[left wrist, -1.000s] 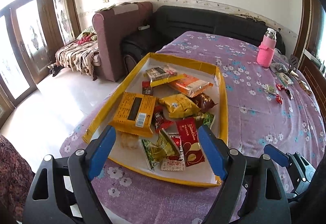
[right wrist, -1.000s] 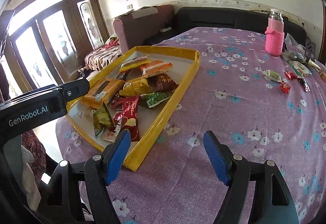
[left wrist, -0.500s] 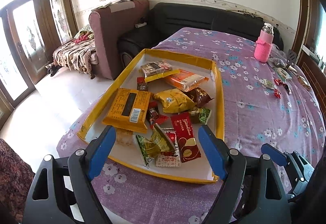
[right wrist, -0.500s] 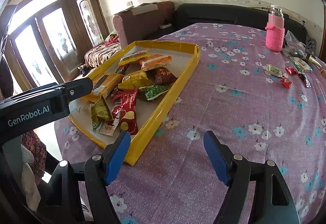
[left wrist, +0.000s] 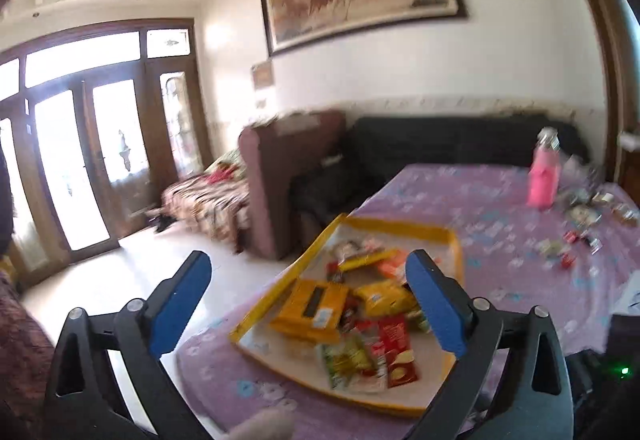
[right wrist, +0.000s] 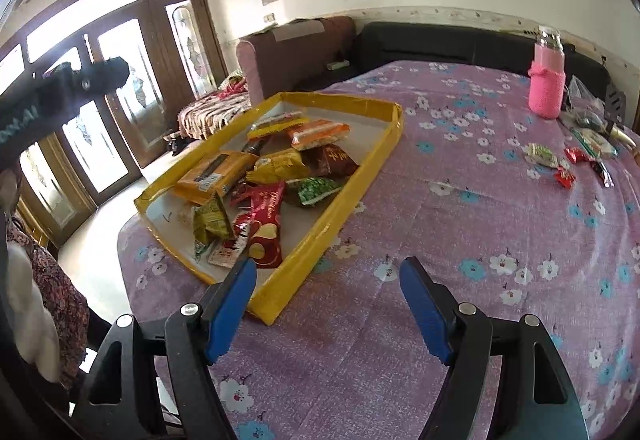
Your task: Organize snacks
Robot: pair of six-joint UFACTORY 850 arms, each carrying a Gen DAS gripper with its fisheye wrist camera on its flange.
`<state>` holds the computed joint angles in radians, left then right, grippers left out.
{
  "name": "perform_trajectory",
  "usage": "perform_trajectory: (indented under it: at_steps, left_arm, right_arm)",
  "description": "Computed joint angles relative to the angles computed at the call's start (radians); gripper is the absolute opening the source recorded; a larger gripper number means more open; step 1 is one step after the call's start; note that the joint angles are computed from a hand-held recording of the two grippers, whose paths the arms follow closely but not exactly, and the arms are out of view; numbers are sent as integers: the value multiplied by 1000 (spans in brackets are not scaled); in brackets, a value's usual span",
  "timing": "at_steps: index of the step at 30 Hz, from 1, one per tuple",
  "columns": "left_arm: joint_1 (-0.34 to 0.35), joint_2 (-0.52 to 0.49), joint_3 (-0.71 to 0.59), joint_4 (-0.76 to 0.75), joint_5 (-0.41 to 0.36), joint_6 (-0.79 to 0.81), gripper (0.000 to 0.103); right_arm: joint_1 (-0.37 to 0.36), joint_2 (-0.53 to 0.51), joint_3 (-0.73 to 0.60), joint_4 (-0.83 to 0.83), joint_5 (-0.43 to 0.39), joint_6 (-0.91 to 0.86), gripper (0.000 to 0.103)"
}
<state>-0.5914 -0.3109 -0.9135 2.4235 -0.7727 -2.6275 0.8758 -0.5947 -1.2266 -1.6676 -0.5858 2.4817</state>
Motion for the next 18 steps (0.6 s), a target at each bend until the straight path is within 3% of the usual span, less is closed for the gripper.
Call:
perform_trajectory:
  at_steps: [5, 8, 18]
  left_arm:
    - [32, 13, -7, 128, 108, -114, 103]
    - [37, 1, -29, 99, 170, -89, 103]
    - [30, -11, -56, -33, 255, -8, 103]
  right_arm:
    - [23, 1, -2, -25, -41, -25, 75]
    - [35, -1, -6, -26, -58, -53, 75]
    - [58, 16, 19, -51, -74, -49, 75]
